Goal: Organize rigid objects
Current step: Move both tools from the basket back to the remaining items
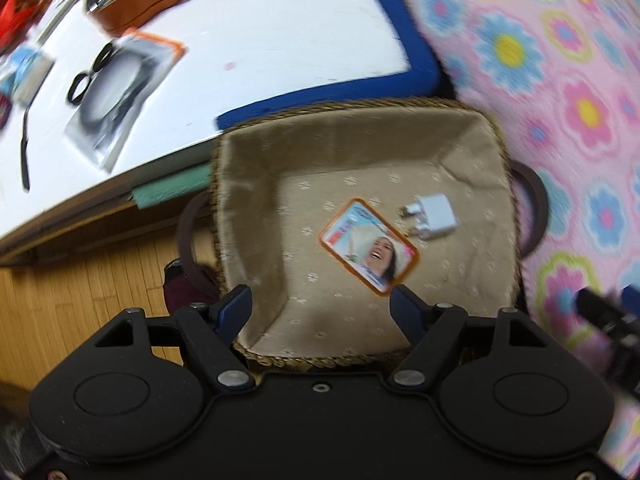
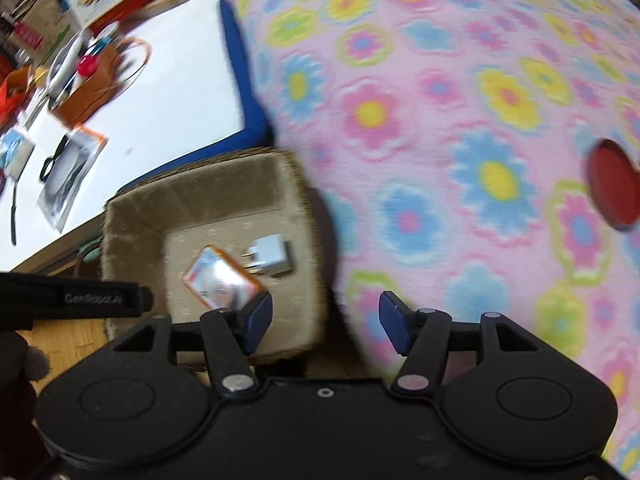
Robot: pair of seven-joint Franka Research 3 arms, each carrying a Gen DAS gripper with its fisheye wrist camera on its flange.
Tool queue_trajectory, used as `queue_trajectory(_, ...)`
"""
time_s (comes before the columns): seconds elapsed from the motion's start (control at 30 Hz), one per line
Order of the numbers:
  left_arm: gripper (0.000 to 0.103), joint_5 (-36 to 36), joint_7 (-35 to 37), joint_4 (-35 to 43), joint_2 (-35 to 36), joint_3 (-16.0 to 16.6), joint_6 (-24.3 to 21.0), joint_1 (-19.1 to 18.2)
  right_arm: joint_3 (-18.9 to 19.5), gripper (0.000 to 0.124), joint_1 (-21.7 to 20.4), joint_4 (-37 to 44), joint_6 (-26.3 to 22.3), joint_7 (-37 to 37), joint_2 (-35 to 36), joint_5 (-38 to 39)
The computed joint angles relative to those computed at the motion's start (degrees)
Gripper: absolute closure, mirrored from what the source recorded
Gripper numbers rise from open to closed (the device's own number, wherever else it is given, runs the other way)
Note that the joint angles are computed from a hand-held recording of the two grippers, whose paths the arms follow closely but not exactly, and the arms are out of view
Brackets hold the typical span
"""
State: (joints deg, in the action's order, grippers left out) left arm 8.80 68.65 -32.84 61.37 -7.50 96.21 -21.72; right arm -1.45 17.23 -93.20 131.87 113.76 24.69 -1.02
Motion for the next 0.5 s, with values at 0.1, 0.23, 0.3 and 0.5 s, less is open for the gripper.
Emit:
queue_trajectory(0.1, 0.031, 1.0, 1.5, -4.4, -2.7, -0.2, 2.7, -0.6, -1.7, 0.065, -0.8, -5.5, 1.6, 1.7, -4.2, -1.8)
queue_trajectory(0.23, 0.031, 2.1, 3.3, -6.6, -4.1, -0.7, 4.1, -1.6, -3.5, 0.064, -2.8, -12.2, 3.3, 5.5, -9.8, -5.6)
queue_trajectory(0.3, 0.031, 1.8, 4.1, -6.6, -4.2, -1.3, 4.2, -2.0, -4.3, 0.064, -4.1, -14.8, 3.7, 7.9, -12.1, -8.4)
queue_trajectory(0.5, 0.031, 0.5, 6.2, -3.2, -2.5, -2.1, 3.0, -4.0, -5.4, 0.059, -9.3, -20.3, 4.5, 14.3, -17.5, -15.7)
